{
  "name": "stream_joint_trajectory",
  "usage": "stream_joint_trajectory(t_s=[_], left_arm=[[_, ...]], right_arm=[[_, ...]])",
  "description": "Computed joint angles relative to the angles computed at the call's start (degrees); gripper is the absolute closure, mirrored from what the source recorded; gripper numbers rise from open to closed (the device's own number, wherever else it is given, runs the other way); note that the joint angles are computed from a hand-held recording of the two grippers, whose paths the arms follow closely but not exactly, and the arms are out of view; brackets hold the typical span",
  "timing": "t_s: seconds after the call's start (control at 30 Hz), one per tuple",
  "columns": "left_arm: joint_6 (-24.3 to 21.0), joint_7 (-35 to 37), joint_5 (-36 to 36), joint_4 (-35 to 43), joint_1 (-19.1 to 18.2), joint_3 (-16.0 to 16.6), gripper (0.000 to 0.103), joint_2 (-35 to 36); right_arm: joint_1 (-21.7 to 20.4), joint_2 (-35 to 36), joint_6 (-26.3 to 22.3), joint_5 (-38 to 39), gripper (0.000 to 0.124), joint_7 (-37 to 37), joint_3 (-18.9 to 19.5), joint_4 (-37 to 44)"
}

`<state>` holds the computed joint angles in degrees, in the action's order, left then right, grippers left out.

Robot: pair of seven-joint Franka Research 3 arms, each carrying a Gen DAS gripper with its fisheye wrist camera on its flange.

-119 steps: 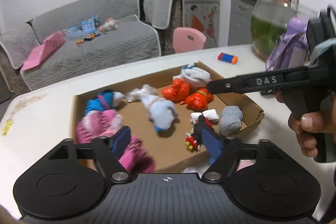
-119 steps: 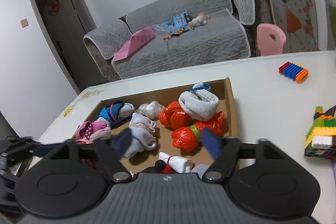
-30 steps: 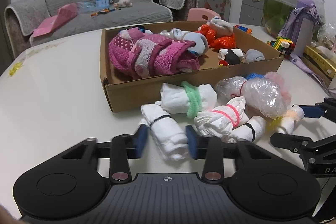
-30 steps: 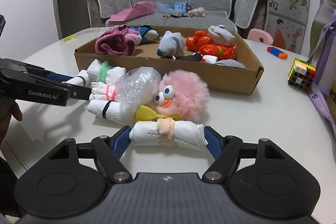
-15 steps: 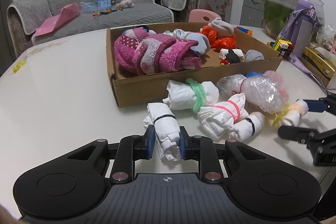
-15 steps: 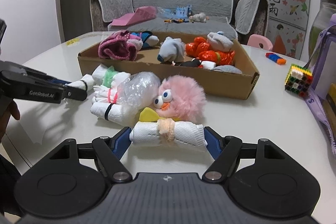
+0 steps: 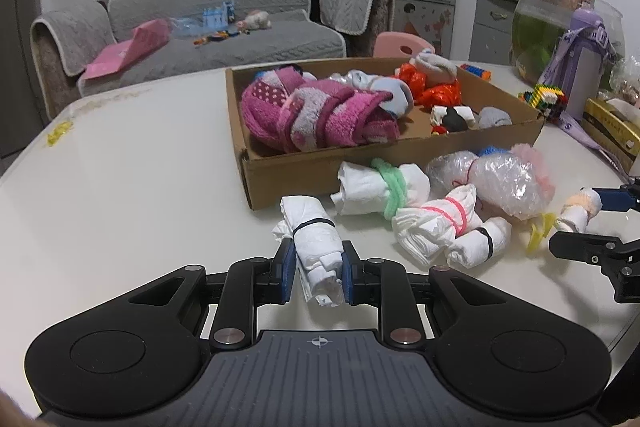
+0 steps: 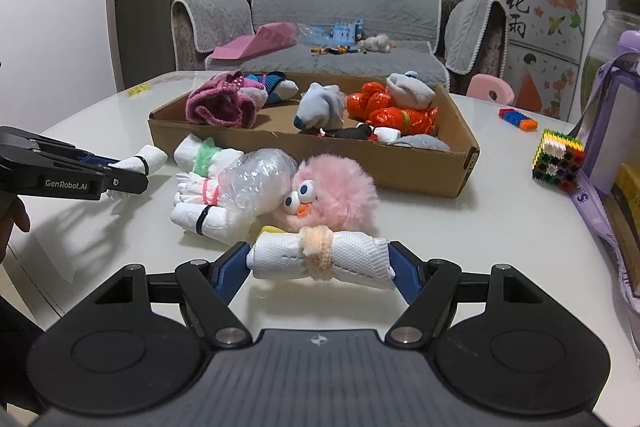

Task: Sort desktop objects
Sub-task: 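Lift both white sock bundles and carry them over the box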

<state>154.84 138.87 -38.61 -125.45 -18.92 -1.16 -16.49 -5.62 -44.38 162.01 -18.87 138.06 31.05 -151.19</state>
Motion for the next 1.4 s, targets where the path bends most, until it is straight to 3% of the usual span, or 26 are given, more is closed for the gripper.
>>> stream_joint_trajectory(t_s=[0.47, 0.73, 1.1, 1.27, 1.4], left_arm=[[4.96, 5.19, -6.05, -1.79, -3.45, 2.55, 0.074, -2.7], [0.99, 4.43, -7.23, 5.99, -3.45, 2.63, 0.073, -1.21], [-3.09, -1.69, -1.76, 24.04, 1.9, -4.67, 0.073, 10.95], [-6.83, -7.34, 4.04, 33.62, 5.06, -8.57, 0.073, 18.81], [-10.37, -13.62, 11.49, 41.49, 6.54, -10.97, 0.073, 25.5]], right_arm=[[-0.9, -3.25, 3.27, 1.34, 0.054, -0.11, -1.13, -1.2], [-6.25, -2.64, 8.19, 4.13, 0.053, -3.28, -2.18, 1.89], [-14.45, 9.5, 18.12, 8.7, 0.053, -12.82, -2.08, 12.91], [-13.01, 17.07, 19.09, 11.39, 0.053, -18.53, -4.12, 17.31], [-6.51, 23.31, 19.77, 14.64, 0.053, -22.97, -9.9, 19.79]])
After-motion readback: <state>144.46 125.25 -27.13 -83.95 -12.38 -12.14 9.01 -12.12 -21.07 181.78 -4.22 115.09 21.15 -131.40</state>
